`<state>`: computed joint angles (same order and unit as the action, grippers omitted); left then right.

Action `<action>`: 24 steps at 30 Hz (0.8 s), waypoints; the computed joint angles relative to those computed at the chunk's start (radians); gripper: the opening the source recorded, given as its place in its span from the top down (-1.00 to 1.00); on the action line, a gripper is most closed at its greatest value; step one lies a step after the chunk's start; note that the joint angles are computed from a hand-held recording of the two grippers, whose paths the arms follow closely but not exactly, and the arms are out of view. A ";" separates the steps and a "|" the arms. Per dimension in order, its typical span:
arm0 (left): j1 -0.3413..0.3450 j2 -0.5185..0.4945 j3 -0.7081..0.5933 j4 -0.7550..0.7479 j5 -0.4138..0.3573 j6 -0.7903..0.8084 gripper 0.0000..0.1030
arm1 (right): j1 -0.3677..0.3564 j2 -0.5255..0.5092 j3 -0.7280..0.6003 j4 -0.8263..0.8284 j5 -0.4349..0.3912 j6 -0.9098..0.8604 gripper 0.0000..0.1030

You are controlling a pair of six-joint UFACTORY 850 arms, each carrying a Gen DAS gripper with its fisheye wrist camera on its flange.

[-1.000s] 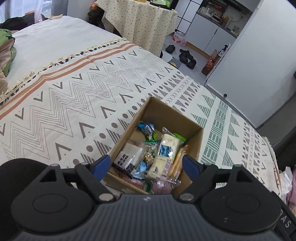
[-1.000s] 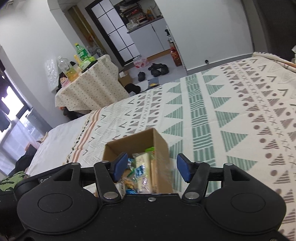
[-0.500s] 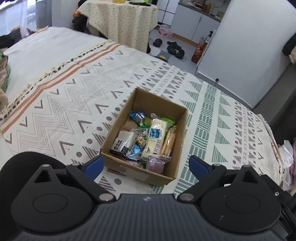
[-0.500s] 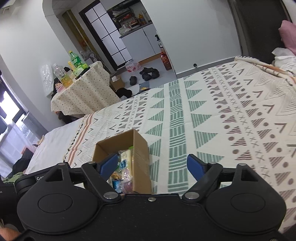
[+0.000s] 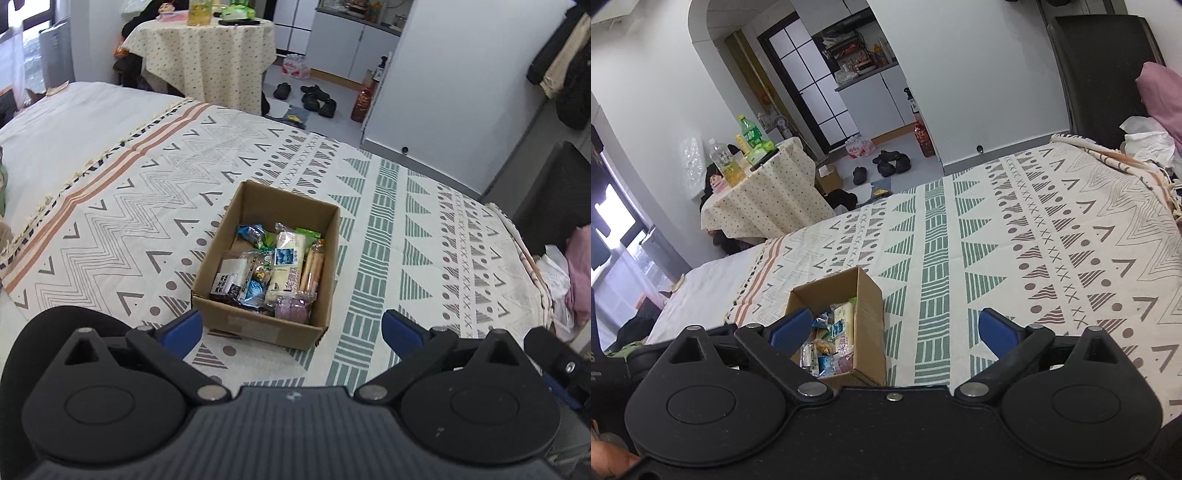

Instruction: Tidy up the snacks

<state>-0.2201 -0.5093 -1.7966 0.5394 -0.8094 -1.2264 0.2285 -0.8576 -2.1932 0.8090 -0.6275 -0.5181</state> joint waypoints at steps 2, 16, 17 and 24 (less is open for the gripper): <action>-0.002 0.013 0.013 -0.006 0.007 0.017 -0.99 | -0.005 0.023 0.032 0.019 0.012 -0.025 -0.93; -0.026 0.128 0.141 0.044 0.066 0.042 -0.99 | -0.020 0.150 0.195 0.048 0.089 -0.101 -1.00; -0.026 0.137 0.151 0.048 0.073 0.045 -0.99 | -0.020 0.160 0.209 0.050 0.097 -0.109 -1.00; -0.039 0.200 0.224 0.078 0.114 0.071 -0.99 | -0.015 0.238 0.314 0.035 0.151 -0.142 -1.00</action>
